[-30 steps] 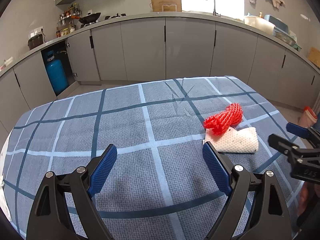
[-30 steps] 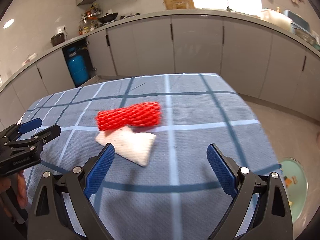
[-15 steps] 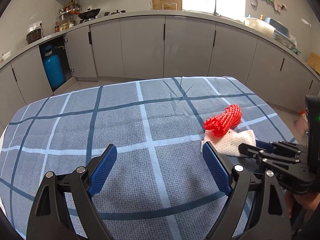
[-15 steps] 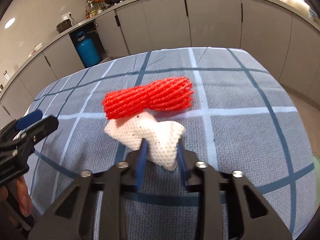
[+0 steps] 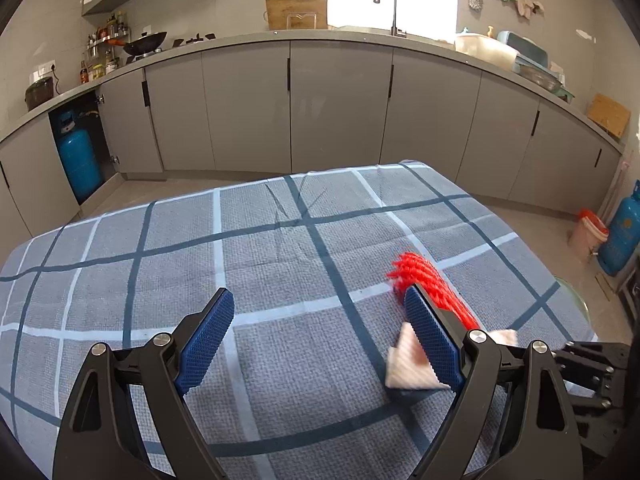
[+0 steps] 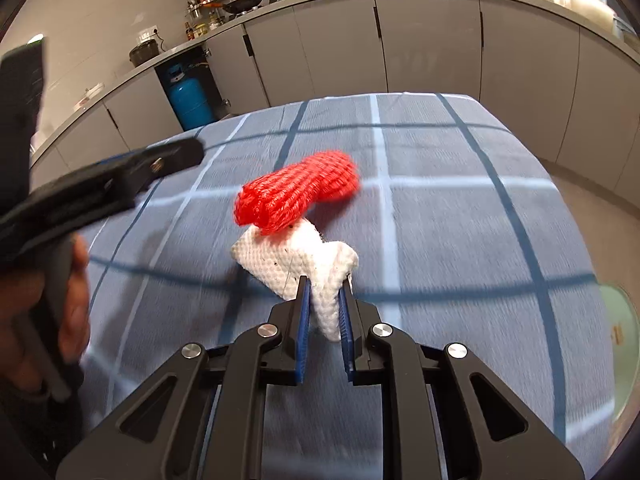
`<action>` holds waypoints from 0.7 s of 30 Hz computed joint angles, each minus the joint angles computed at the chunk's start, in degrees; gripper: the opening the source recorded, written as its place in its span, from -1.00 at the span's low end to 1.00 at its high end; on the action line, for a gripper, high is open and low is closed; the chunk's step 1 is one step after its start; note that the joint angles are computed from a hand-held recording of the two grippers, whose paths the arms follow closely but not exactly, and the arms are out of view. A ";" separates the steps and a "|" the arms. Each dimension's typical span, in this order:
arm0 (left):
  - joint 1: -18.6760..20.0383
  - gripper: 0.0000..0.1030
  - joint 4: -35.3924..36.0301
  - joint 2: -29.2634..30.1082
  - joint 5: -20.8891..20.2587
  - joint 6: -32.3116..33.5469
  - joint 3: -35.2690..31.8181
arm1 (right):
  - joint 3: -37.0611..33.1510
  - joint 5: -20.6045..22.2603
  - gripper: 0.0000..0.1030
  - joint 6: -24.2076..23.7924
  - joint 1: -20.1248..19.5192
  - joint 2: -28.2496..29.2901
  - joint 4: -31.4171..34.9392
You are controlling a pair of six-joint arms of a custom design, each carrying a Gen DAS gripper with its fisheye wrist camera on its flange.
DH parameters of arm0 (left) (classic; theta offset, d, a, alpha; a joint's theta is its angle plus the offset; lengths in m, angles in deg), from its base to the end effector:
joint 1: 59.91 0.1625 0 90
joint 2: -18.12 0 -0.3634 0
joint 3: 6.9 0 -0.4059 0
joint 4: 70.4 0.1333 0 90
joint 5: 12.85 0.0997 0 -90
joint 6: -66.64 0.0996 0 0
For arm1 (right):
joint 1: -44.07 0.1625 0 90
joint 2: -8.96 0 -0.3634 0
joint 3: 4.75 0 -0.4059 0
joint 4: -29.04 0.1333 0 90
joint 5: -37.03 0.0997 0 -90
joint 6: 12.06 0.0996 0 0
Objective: Collect trash
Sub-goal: 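Grasp the white foam sheet with the right tool and lift it, then grasp the red mesh net with the left tool while the right tool holds the foam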
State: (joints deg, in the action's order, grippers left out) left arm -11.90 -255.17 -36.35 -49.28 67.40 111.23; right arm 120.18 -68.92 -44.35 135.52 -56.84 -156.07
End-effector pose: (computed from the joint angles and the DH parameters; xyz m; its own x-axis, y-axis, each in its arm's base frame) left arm -0.1807 -0.5198 0.0954 -0.7118 0.0967 -0.6957 0.5823 0.6351 -0.5075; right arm 0.1184 -0.4913 0.1266 -0.8051 -0.3163 0.5018 -0.5330 0.7571 -0.3779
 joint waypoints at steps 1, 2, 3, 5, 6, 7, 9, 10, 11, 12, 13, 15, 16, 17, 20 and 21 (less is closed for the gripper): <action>-0.07 0.67 0.48 0.17 -0.29 -0.45 -0.13 | 0.95 0.14 -0.70 0.44 -0.56 -1.03 -0.53; -0.19 0.67 0.95 0.44 -0.54 -0.90 -0.33 | 1.60 0.11 -0.70 0.90 -0.95 -1.76 -1.21; -0.34 0.67 1.15 0.76 -0.52 -1.06 -0.48 | 2.57 -0.62 -0.70 1.48 -1.49 -2.75 -2.68; -0.79 0.67 1.65 1.61 -0.64 -1.14 -0.93 | 3.97 -1.92 -0.70 1.98 -2.47 -4.33 -4.71; -1.15 0.67 1.83 2.33 -0.77 -1.05 -1.31 | 4.52 -2.56 -0.70 2.12 -3.01 -4.96 -5.66; -1.53 0.67 1.78 3.20 -0.80 -0.72 -1.73 | 4.81 -2.99 -0.70 2.16 -3.45 -5.37 -6.23; -2.07 0.67 1.92 4.79 -0.93 -0.13 -2.62 | 5.61 -3.10 -0.70 2.46 -4.72 -6.81 -6.69; -2.32 0.67 2.41 5.71 -1.15 -0.03 -3.32 | 5.86 -3.28 -0.70 2.54 -5.11 -7.24 -7.21; -2.50 0.67 2.75 6.32 -1.40 -0.04 -3.81 | 6.26 -3.20 -0.70 2.60 -5.64 -7.99 -7.39; -2.71 0.67 3.08 7.24 -1.95 0.19 -4.62 | 6.70 -2.83 -0.70 2.61 -6.09 -8.67 -7.21; -2.86 0.67 3.11 8.09 -2.50 0.53 -5.39 | 7.13 -2.43 -0.70 2.36 -6.56 -9.21 -7.29; -3.06 0.67 2.68 10.13 -3.51 1.83 -7.35 | 7.85 -2.20 -0.70 1.49 -6.97 -10.11 -7.68; -3.16 0.67 2.68 11.32 -3.51 2.54 -8.57 | 8.30 -2.23 -0.70 1.08 -7.12 -10.54 -8.14; -3.19 0.67 2.69 12.17 -3.54 3.03 -9.48 | 8.78 -2.00 -0.70 1.06 -7.39 -11.09 -8.51; -2.87 0.67 3.64 15.37 -4.00 4.13 -13.44 | 9.29 -1.14 -0.70 1.38 -8.32 -12.16 -9.53; -2.76 0.67 4.07 16.04 -4.22 4.21 -14.35 | 9.56 -0.53 -0.70 1.60 -8.82 -12.68 -10.18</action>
State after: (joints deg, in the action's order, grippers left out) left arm -14.66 -251.10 -20.31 -53.50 71.61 96.87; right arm 129.74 -69.45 -42.74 126.70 -69.52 -166.25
